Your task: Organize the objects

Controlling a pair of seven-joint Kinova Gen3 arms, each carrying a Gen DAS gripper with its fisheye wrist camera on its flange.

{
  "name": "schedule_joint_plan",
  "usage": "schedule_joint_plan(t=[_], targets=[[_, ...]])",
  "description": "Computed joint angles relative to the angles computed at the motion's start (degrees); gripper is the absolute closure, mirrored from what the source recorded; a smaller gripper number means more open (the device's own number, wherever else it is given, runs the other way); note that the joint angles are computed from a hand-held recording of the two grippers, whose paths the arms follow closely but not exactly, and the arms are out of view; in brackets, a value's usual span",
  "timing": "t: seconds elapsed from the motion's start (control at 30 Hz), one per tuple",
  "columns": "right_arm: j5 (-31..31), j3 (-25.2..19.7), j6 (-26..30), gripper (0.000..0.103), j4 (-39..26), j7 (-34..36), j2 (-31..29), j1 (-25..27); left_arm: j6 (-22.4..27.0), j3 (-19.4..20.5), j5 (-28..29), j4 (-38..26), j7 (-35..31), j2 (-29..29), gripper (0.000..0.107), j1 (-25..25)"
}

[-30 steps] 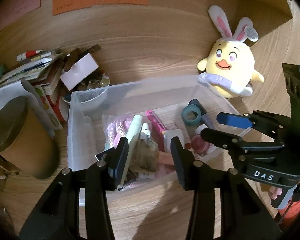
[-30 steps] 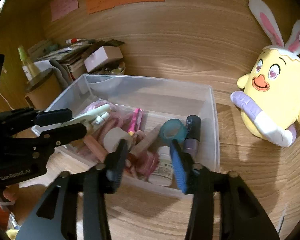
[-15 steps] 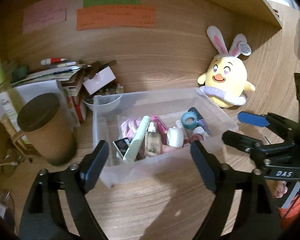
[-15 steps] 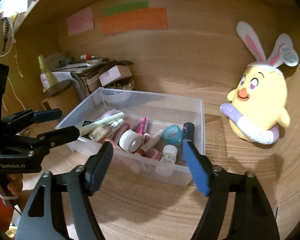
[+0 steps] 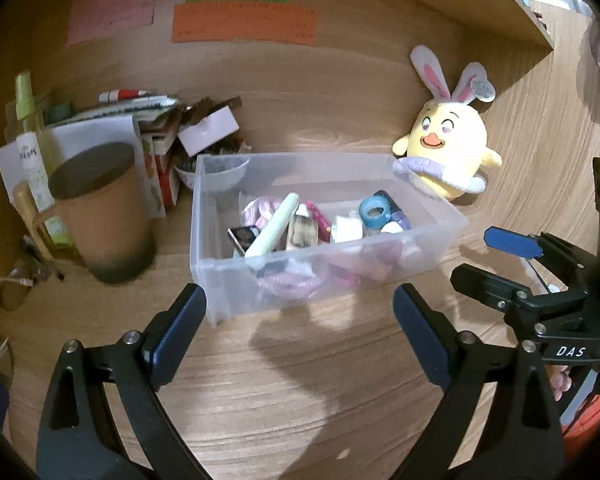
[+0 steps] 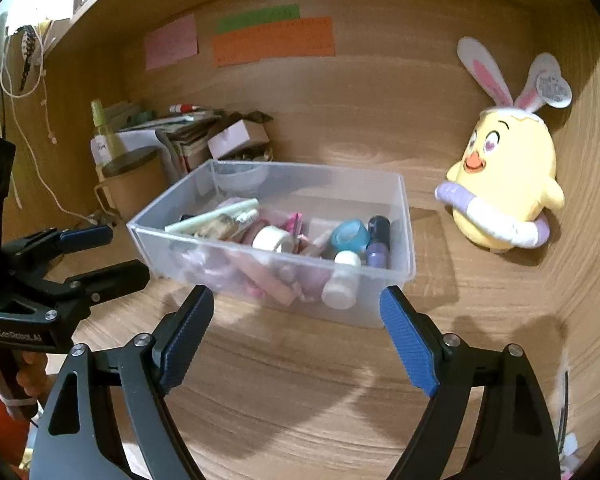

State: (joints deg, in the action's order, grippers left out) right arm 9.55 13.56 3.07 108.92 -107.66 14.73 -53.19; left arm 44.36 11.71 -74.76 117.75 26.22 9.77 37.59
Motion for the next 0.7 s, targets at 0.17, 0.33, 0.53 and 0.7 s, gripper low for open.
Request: schedule_joint_plan(t=[0.17, 0.33, 0.53, 0.7], targets=[[-0.97, -3.63, -0.03, 0.02, 0.25, 0.7, -0.08, 3.46, -0.9, -0.08, -0.61, 0.94, 1.93, -0.32, 0.012, -0.17], [-1.49, -4.81, -0.09, 0.02, 0.35, 1.37, -0.21, 4.7, -0.85, 0.15, -0.99, 1.14, 2.96, -0.38, 0.012, -0.3], [-2.05, -5.42, -0.2, 0.02, 0.42, 2.05, -0.17, 5.19, -0.44, 0.32, -1.13, 0.93, 2.64, -0.18, 0.012, -0.18], [-2.44, -6.24, -0.14, 0.02, 0.41, 2.48, -0.21, 5.91, -0.23, 0.33, -1.35, 0.78, 2.83, -0.18, 0.012, 0.01]])
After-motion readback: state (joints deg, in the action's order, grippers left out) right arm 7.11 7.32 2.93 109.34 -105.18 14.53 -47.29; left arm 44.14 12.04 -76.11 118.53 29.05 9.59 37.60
